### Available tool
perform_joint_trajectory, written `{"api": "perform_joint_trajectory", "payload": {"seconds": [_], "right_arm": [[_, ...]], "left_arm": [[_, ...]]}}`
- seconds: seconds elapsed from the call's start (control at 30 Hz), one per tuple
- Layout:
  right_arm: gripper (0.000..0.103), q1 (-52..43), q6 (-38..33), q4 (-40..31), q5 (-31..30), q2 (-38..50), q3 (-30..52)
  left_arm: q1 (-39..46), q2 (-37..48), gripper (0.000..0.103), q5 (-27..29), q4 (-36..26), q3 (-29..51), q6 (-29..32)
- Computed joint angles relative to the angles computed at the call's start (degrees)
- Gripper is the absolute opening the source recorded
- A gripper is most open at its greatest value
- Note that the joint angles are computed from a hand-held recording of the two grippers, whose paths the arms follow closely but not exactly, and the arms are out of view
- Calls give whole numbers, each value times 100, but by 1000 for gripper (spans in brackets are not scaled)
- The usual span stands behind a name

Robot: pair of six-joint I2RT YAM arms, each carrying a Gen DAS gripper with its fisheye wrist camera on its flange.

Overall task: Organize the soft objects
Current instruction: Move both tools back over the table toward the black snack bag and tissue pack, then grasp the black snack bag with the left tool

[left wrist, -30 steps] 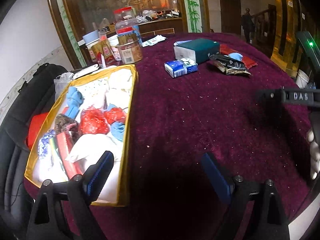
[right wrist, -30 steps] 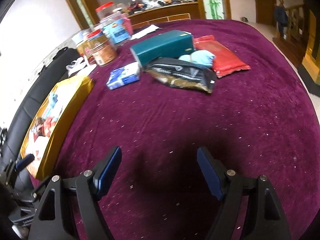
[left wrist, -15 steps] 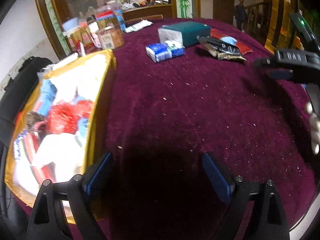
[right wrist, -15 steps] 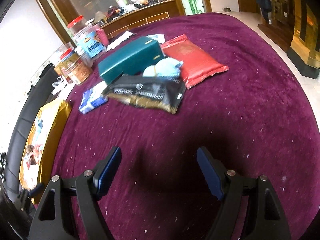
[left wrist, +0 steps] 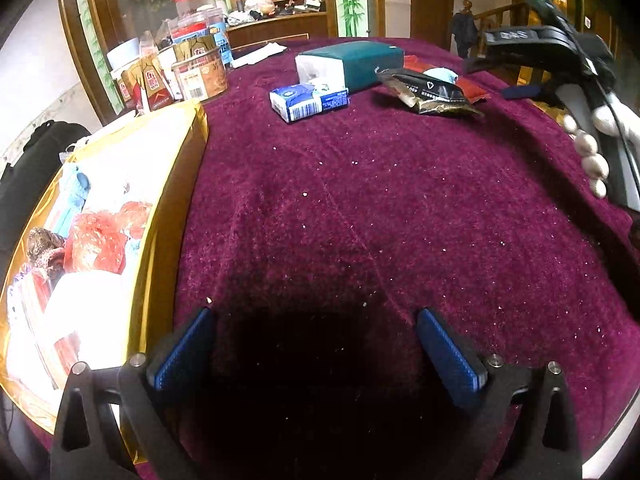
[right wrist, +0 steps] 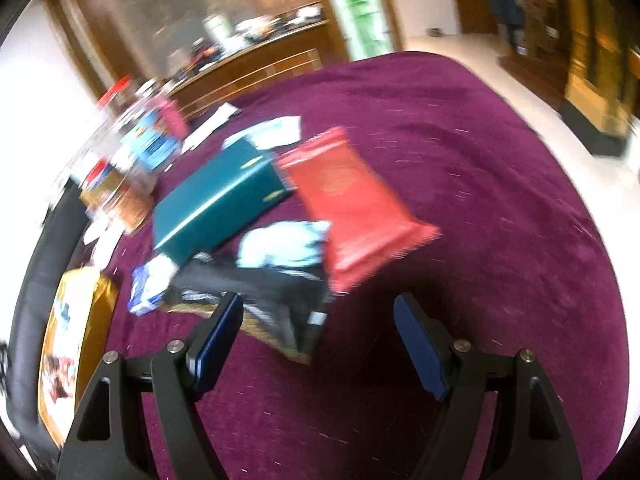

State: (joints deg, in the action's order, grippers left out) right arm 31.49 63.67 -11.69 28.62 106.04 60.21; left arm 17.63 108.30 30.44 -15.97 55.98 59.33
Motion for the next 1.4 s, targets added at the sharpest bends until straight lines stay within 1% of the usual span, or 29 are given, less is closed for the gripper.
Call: {"api": "perform_joint_trajectory", "payload": {"seconds": [0.03,0.1,0.17,0.23,0.33,0.4,0.47,0.5,0.53,0.57,0.6,0.63,0.7,0.73,0.8,0.83,0.97,1.0,1.03,1.07,1.1,1.13,1.17,1.2,1.23,1.27,1.3,1.37,1.4], "right_arm": [[77,-100,-195,15,-170,175,209],[77,-289,-225,47,-392,419,442],[77,-511,-156,269,-745,645,548],[77,-621,-160,719,-1241,839,529],[77,-457,-468,1159,-1837,1007,593],[77,-209,-686,1146,-2181,1159,814],[77,-43,-1005,1310,-2902,1249,924],[77,50,-1162,1274,-3078,1228,969],[77,137,-1279,1110,-2976,1170,1032],[77,241,-1358,819,-2631,1067,1114],[77,322,-1339,416,-2100,971,1232],[77,402,-1181,-328,-1245,959,1540],[77,421,-873,-1201,-261,1060,1953],[78,357,-846,-1413,18,1129,2099],[78,171,-949,-1958,325,1472,2622],[78,109,-1026,-2113,376,1640,2844],[78,-267,-1215,-2236,306,2168,3440],[77,-351,-1207,-2354,260,2343,3644],[77,-465,-1168,-2392,47,2504,3758],[71,-486,-1136,-2374,-35,2410,3583],[50,-441,-1197,-2328,62,2372,3486],[44,-408,-1290,-2298,-75,2364,3466],[42,-418,-1315,-2238,-539,2337,3391],[40,-289,-1324,-2362,-390,2326,3402],[37,-154,-1380,-2406,-452,2249,3293],[36,-83,-1374,-2323,-543,2151,3144],[34,5,-1360,-2063,-753,1927,2790],[34,175,-1345,-1428,-1208,1465,2021],[34,266,-1381,-1081,-1470,1265,1665]], "left_arm": [[4,7,102,4,-26,21,9],[17,12,102,21,-28,27,25],[38,7,102,48,-23,18,48],[46,-2,102,62,0,-9,54],[57,-14,102,82,10,-32,69],[58,-14,102,83,12,-34,70],[58,-10,102,88,6,-27,75],[60,-10,102,94,10,-33,79],[59,-13,102,97,12,-37,79],[58,-16,102,98,15,-40,77],[61,-25,102,97,18,-52,77],[62,-25,102,98,16,-50,77],[64,-26,102,100,12,-47,80],[65,-22,102,100,8,-40,82],[66,-21,102,100,3,-34,81],[68,-20,102,101,1,-32,83],[75,-23,102,101,-3,-30,85],[76,-29,102,101,-2,-36,84],[76,-32,102,102,-3,-39,85],[75,-30,102,101,-7,-35,86],[75,-30,102,100,2,-41,85],[74,-32,102,99,6,-46,84],[72,-33,102,94,7,-48,84],[65,-32,102,80,-13,-35,89],[58,-24,102,61,-75,4,113],[51,-4,102,35,-226,90,154],[38,59,102,18,-631,300,273],[24,141,102,118,-1506,701,530],[36,291,102,344,-2240,1112,666]]}}
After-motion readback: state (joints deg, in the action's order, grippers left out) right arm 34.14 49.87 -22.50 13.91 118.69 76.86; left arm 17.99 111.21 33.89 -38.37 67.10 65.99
